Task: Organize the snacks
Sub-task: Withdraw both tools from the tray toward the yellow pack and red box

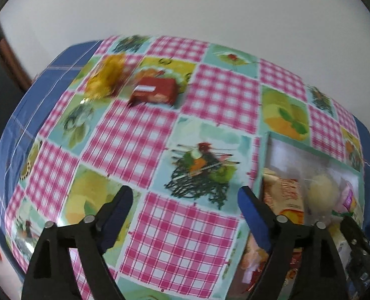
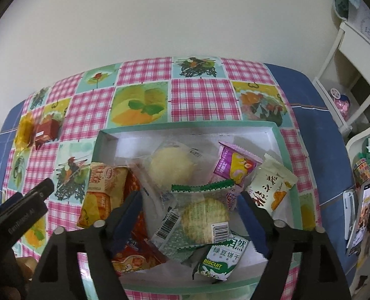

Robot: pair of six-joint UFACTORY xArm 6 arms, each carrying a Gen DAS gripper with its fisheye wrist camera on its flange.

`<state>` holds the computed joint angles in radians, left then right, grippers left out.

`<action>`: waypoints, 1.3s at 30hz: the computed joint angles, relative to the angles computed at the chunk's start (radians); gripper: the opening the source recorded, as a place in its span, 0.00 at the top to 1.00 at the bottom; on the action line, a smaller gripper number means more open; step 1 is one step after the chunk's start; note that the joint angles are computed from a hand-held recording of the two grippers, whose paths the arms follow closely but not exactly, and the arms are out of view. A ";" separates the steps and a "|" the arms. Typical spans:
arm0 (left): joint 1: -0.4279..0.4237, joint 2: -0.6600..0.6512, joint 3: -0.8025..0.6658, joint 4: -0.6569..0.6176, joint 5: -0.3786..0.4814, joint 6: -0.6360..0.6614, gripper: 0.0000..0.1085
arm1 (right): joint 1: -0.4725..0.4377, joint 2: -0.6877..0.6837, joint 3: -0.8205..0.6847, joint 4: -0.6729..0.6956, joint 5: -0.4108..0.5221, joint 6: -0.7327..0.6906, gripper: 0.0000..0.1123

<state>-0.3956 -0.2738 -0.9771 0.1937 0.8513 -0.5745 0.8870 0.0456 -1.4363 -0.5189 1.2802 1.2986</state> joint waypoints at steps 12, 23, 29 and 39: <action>0.033 0.005 0.009 0.008 0.041 -0.082 0.08 | 0.014 0.011 -0.026 -0.037 0.016 0.017 0.08; 0.057 0.002 0.019 -0.080 0.022 -0.041 0.07 | 0.031 0.088 -0.115 -0.035 0.015 -0.018 0.08; 0.088 -0.008 0.014 -0.048 0.017 -0.041 0.07 | 0.041 0.144 -0.185 -0.021 -0.014 -0.054 0.08; 0.181 -0.027 0.003 0.052 -0.010 -0.035 0.07 | 0.060 0.275 -0.346 0.002 0.013 -0.091 0.08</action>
